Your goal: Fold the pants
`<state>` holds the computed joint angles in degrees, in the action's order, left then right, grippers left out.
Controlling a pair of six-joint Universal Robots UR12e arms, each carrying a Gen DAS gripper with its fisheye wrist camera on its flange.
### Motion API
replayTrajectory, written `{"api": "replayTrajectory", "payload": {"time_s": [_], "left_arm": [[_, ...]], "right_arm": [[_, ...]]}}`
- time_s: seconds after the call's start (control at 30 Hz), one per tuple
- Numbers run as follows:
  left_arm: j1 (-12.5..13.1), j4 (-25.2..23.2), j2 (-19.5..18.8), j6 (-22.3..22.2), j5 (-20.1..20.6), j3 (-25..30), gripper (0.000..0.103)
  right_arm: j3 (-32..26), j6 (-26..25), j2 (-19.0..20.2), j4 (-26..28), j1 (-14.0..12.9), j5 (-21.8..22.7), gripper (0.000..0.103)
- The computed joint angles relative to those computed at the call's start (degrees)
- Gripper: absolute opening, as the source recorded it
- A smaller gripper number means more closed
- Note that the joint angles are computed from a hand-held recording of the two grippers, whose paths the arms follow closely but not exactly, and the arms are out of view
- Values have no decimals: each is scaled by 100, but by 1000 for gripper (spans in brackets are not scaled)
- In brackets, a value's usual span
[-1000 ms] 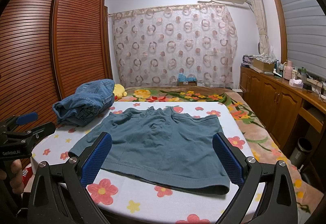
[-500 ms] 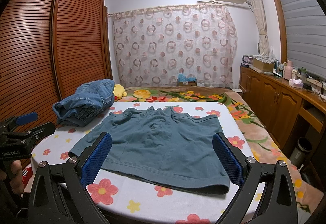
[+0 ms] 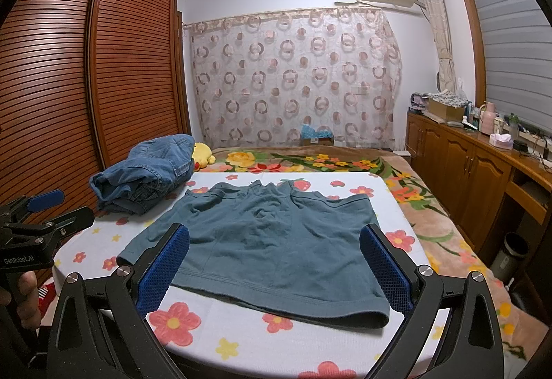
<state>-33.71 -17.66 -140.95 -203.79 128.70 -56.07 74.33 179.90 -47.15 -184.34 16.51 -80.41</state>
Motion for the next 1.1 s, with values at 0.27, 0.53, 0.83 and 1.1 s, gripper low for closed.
{"api": "replayTrajectory", "payload": {"time_s": [0.27, 0.53, 0.83, 1.1], "left_arm": [[-44, -175, 14, -46, 30, 94, 103], [-15, -300, -82, -161, 39, 131, 103], [77, -445, -57, -275, -305, -1, 103], [149, -457, -19, -368, -506, -201, 103]], "right_arm": [[1, 11, -5, 30, -1, 14, 99], [-41, -13, 13, 148, -23, 105, 99], [-154, -129, 68, 411, -47, 200, 99], [-346, -262, 156, 746, -68, 233, 99]]}}
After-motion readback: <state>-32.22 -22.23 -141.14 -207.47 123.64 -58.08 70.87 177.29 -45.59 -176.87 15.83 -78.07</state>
